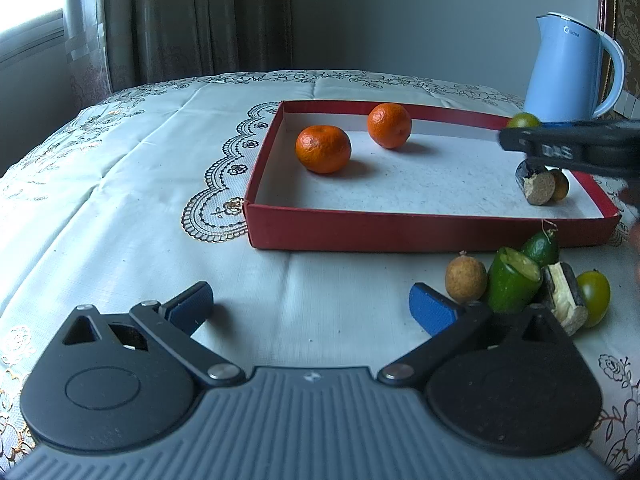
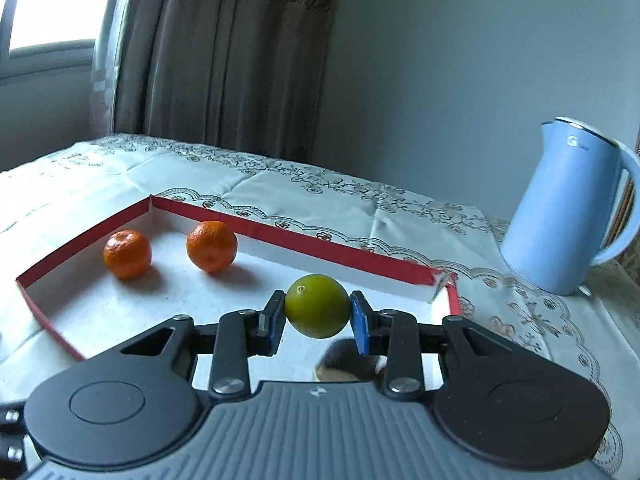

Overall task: Organize fruits
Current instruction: 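Carry the green citrus into the red tray and open the right gripper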

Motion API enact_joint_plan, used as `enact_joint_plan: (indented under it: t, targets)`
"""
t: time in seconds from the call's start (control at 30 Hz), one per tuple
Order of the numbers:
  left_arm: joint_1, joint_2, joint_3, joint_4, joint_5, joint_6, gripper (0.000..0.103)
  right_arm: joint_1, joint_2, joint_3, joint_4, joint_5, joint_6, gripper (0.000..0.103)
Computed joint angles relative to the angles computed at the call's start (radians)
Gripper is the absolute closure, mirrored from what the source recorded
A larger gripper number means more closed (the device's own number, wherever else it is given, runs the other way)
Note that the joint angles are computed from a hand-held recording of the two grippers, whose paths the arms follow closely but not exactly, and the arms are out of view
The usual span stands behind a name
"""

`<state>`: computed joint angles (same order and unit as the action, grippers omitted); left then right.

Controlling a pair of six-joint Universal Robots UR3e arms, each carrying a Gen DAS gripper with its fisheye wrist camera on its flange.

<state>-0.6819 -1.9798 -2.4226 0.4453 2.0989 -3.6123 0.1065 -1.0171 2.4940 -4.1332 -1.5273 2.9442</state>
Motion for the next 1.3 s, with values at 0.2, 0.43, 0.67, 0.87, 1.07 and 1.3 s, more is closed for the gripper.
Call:
enact_joint_plan:
  t: [0.2,0.43,0.67,0.87,1.07,1.3]
  targets:
    - [0.0,0.0,0.0,0.0,0.0,0.0,0.0,0.043,0.003,-0.158,0.228,-0.047,0.017,0.069]
    - [0.001,0.001,-0.001,0.001,-0.001,0.0,0.0,0.056,0.023,-0.25,0.361,-0.065,0.044,0.069]
    - [0.001,0.001,-0.002,0.002,-0.001,0.001,0.0,0.064,0.017,-0.272,0.42,-0.081,0.034,0.069]
    - [0.001,0.001,-0.002,0.002,-0.002,0.001,0.0,0.065,0.021,-0.271,0.409,-0.086,0.03,0.069]
    - [0.002,0.001,-0.003,0.003,-0.002,0.001,0.0,0.054,0.002,-0.24,0.39,-0.053,0.025,0.039]
    - [0.003,0.002,-0.004,0.005,-0.003,0.002,0.0,-0.018,-0.064,-0.016,0.123,0.032,0.029,0.03]
